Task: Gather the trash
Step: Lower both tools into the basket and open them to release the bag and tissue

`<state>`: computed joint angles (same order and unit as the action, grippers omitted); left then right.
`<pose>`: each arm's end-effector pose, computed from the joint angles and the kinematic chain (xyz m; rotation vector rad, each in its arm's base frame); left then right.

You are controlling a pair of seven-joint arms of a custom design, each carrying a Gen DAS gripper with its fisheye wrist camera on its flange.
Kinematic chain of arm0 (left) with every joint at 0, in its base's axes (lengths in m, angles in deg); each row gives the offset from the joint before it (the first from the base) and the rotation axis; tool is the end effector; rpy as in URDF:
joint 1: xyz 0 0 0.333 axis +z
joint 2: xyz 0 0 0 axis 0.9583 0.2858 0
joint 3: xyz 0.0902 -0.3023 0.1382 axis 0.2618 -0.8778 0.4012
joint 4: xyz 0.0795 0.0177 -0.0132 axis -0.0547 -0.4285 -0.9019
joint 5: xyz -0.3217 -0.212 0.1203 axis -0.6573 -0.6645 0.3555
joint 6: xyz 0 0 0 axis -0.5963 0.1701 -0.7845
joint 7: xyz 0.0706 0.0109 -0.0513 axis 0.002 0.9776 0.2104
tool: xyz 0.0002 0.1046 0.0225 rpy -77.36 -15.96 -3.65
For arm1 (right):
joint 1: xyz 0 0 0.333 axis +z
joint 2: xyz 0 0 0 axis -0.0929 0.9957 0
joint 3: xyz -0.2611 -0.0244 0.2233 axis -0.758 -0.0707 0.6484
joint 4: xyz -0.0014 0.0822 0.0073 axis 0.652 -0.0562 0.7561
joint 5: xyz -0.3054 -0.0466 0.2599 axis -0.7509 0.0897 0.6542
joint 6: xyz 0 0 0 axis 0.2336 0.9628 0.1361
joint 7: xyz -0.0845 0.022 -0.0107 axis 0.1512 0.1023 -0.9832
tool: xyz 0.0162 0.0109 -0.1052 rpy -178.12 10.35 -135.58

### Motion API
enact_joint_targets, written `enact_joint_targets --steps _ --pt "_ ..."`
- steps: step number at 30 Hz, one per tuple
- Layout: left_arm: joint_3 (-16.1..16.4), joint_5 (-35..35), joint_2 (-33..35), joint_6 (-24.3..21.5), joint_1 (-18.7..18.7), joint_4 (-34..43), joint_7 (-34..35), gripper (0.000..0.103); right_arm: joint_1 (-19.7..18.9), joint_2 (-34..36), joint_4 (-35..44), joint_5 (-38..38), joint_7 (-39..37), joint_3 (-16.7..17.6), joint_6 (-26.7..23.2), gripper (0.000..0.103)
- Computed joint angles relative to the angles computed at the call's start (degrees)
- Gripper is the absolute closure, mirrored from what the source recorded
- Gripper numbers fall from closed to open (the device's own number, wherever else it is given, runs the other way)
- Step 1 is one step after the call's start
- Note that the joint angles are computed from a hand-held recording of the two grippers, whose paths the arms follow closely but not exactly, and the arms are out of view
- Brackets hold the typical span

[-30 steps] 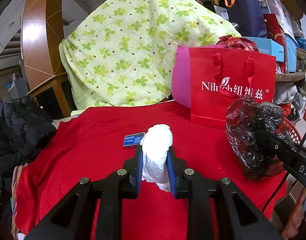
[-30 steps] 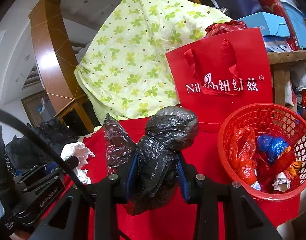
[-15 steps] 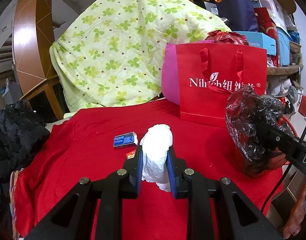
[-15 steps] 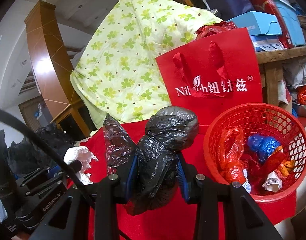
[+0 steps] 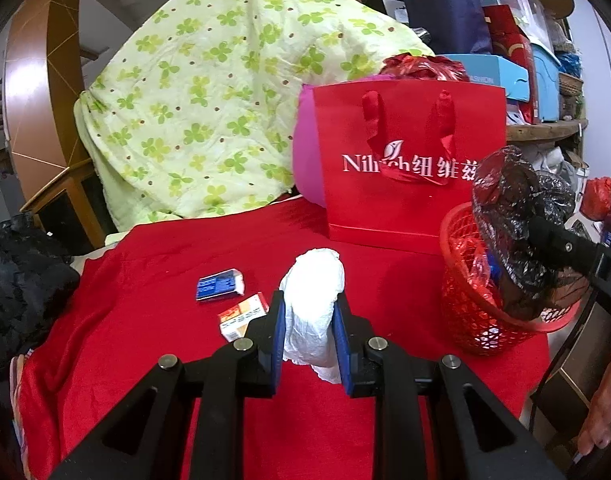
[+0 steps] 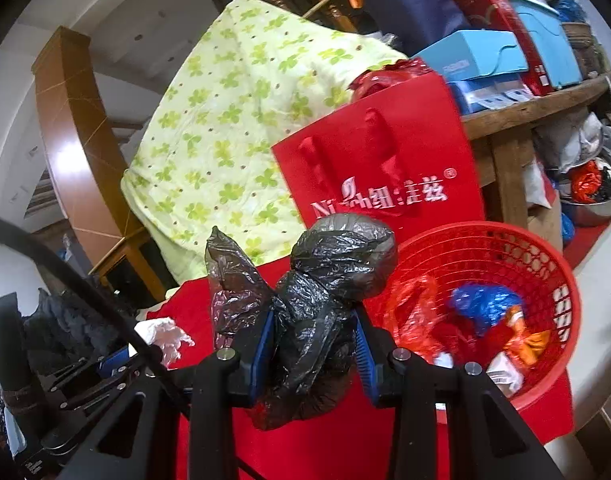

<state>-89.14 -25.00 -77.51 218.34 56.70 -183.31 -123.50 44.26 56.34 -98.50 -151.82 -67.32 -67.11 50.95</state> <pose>0.4953 -0.1886 0.5481 -0.6735 2.2571 -1.1705 0.3373 0.4924 0.5109 -0.5496 1.9541 -1.0353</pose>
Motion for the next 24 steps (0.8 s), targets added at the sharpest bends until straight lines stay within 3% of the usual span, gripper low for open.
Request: enact_joint_targets --steps 12,16,20,24 --pt "-1.21 3.56 0.07 -2.06 -1.31 -0.28 -3.52 0.079 -0.16 -5.28 -6.32 6.14 5.69 2.59 -6.70 0.063" --pt "-1.16 6.36 0.43 -7.14 -1.41 1.05 -7.79 0.079 -0.37 -7.08 -8.23 8.59 6.99 3.61 -8.83 0.063" --pt "-1.19 4.94 0.50 -13.03 -2.20 2.46 -7.34 0.079 -0.24 -8.96 -9.85 11.74 8.88 4.88 -12.76 0.063" --pt "-2.35 4.73 1.05 -15.67 -3.04 3.23 -7.37 0.079 -0.34 -11.06 -11.73 14.36 10.53 5.81 -14.94 0.063"
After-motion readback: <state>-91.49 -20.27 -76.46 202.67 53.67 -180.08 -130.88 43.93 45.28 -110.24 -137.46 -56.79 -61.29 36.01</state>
